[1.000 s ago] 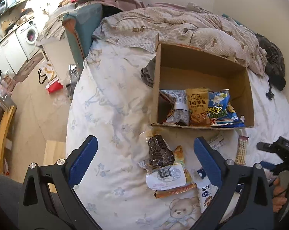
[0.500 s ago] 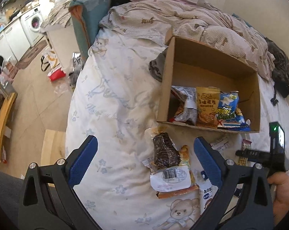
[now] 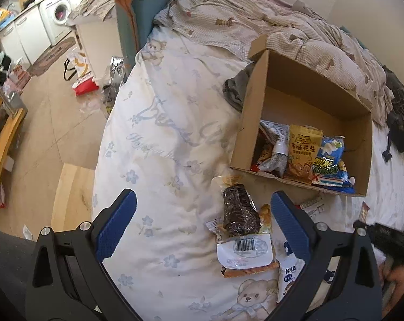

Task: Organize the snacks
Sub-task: 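Grasp the wafer bar with the right gripper while the left grasps the dark cookie packet, then lift both held snacks and carry them over the cardboard box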

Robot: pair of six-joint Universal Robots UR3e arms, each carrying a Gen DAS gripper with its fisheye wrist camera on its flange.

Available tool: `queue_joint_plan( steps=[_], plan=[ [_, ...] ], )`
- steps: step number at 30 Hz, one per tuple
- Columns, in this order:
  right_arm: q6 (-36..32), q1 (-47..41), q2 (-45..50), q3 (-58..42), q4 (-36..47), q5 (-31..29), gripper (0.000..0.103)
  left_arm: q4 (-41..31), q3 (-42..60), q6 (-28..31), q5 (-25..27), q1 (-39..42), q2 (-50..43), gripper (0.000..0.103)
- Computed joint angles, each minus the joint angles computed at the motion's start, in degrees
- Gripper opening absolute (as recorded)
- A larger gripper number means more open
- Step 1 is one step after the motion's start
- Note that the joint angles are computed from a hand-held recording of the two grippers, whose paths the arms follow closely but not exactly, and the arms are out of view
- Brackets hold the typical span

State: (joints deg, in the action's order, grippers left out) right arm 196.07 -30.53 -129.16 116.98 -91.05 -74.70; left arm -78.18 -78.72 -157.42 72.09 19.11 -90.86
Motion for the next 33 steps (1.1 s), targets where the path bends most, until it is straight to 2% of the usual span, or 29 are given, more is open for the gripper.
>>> queue_joint_plan(
  steps=[2, 4, 6, 12, 17, 22, 24, 28, 33],
  plan=[
    [-3.12, -2.62, -4.47, -0.85, 5.01, 5.94, 0.028, -1.35, 0.96, -0.31, -0.17, 0.04, -1.02, 0.099],
    [-4.22, -1.32, -5.47, -2.96, 5.73, 10.74, 0.028, -3.06, 1.35, 0.05, -0.39, -0.26, -1.61, 0.099],
    [-0.8, 5.08, -2.95, -3.69, 0.02, 10.14, 0.028, -5.33, 1.86, 0.67, -0.7, -1.0, -2.74, 0.099],
    [3.7, 11.49, 0.32, -1.76, -6.71, 10.47, 0.028, -8.48, 6.84, -2.56, 2.16, -6.98, -11.94, 0.099],
    [0.92, 7.28, -1.71, -1.33, -2.97, 12.1, 0.028, -9.47, 9.71, -5.99, 4.21, -10.93, -18.38, 0.099],
    [1.14, 6.29, -1.13, 0.3, -4.17, 12.77, 0.028, -7.38, 8.64, -5.91, 6.11, -14.28, -20.17, 0.096],
    [1.02, 6.25, -1.17, 0.17, -3.96, 12.69, 0.028, -7.12, 8.51, -6.46, 7.25, -15.0, -20.63, 0.067],
    [1.15, 7.09, -0.47, -0.09, -4.35, 12.17, 0.028, -8.34, 8.96, -7.72, 6.63, -13.91, -20.99, 0.061],
    [1.83, 7.76, 0.11, 0.1, -5.5, 12.08, 0.028, -7.33, 5.99, -4.73, 7.07, -13.18, -16.66, 0.03]
  ],
)
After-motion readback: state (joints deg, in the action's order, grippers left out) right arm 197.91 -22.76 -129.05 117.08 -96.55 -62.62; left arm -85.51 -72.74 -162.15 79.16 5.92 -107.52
